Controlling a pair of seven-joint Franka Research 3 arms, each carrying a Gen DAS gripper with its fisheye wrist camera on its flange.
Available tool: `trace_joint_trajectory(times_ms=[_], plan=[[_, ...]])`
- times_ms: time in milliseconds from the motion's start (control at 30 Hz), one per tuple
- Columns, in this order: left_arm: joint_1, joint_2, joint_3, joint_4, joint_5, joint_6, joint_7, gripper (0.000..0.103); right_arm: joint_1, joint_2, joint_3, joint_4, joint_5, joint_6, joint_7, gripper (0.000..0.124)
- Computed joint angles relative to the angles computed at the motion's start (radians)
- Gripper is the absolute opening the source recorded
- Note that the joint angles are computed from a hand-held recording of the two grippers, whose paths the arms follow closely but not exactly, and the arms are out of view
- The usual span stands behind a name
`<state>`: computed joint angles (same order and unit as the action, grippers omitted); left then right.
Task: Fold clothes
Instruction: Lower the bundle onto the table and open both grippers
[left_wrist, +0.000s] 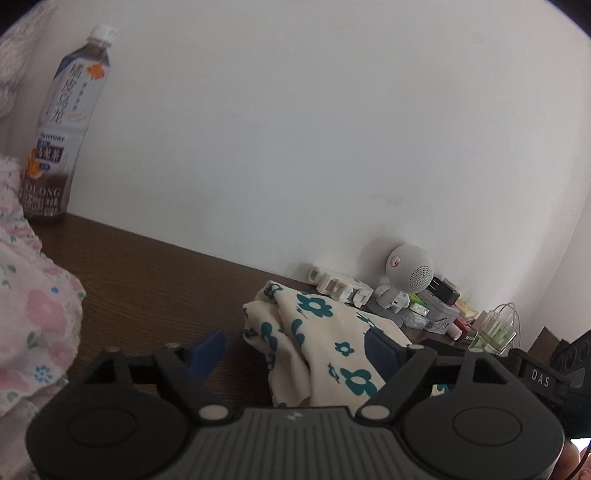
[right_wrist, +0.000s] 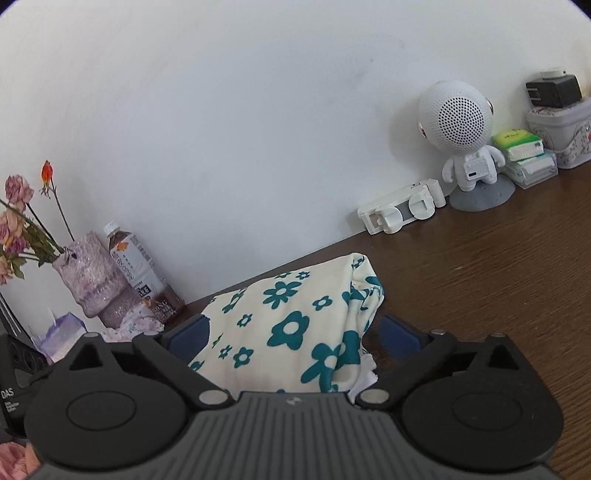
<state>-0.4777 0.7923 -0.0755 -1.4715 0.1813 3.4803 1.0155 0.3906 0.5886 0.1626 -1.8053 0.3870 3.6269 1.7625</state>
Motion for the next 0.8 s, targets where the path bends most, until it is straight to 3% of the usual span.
trace_joint_trajectory(times_ms=[33, 167, 467, 600, 800], plan=[[-0.036, -0.010, 0.040, -0.014, -0.024, 0.008, 0.012, 0.092, 0.030, -0.005, -0.027, -0.002, 0.031, -0.004, -0.024, 0.102], [-0.105, -0.053, 0.111, -0.082, -0.093, 0.021, 0.056, 0.101, 0.146, -0.022, -0.121, -0.004, 0.176, -0.021, -0.145, 0.103], [-0.155, -0.142, 0.145, -0.218, -0.169, 0.023, 0.140, 0.103, 0.316, -0.059, -0.243, -0.008, 0.482, -0.085, -0.432, 0.103], [-0.196, -0.174, 0.173, -0.272, -0.229, 0.041, 0.202, 0.103, 0.310, -0.075, -0.213, -0.027, 0.511, -0.070, -0.483, 0.103], [-0.204, -0.235, 0.147, -0.365, -0.284, 0.060, 0.274, 0.103, 0.303, -0.101, -0.169, -0.058, 0.568, -0.041, -0.547, 0.103]])
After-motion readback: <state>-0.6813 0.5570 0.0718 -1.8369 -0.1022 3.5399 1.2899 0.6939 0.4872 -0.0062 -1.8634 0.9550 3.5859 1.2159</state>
